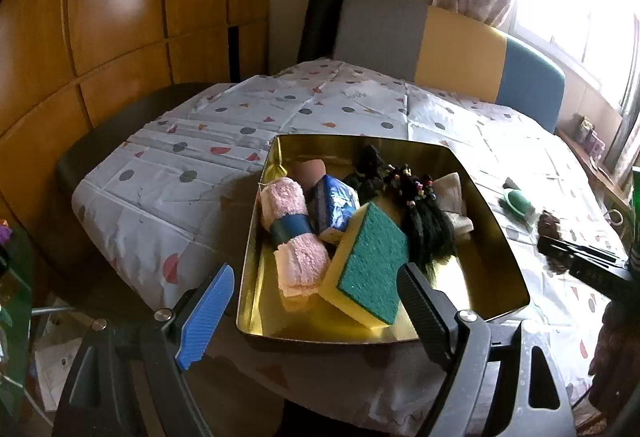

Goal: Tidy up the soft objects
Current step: 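Carry the pink scrunchie into the gold tray and release it with the right gripper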

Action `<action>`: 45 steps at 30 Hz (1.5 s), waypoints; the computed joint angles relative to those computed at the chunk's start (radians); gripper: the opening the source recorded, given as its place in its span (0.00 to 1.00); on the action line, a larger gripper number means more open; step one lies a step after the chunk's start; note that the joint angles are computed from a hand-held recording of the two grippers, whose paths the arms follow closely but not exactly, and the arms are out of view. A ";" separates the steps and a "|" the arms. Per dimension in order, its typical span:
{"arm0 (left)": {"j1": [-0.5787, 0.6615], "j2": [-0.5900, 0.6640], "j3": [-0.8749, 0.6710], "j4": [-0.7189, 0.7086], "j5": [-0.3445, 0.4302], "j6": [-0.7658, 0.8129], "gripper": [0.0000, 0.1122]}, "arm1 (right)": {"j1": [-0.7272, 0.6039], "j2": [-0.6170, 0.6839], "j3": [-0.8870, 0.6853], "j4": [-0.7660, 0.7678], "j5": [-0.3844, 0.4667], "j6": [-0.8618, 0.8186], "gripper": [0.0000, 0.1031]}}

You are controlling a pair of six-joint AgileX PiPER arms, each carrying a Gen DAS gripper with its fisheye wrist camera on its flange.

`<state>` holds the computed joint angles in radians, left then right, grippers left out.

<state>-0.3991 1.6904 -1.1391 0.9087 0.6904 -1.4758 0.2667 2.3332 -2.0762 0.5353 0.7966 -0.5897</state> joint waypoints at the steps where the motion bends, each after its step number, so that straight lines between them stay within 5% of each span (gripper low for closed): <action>1: 0.002 -0.001 0.000 -0.002 -0.001 0.002 0.76 | 0.016 0.002 -0.007 0.006 0.006 -0.009 0.13; 10: 0.015 0.011 -0.009 -0.018 0.005 0.022 0.76 | 0.159 0.130 -0.196 -0.108 0.108 0.062 0.13; 24: 0.028 0.018 0.009 -0.032 -0.023 0.015 0.76 | 0.182 0.205 -0.253 -0.176 0.131 0.119 0.13; 34: 0.035 0.017 0.014 -0.047 -0.014 0.016 0.76 | 0.187 0.290 -0.388 -0.172 0.228 0.175 0.17; 41: 0.030 0.017 0.020 -0.047 0.002 0.009 0.76 | 0.179 0.224 -0.254 -0.145 0.138 0.138 0.20; 45: 0.022 0.017 0.015 -0.042 0.011 0.008 0.76 | 0.169 0.156 -0.142 -0.105 0.076 0.086 0.38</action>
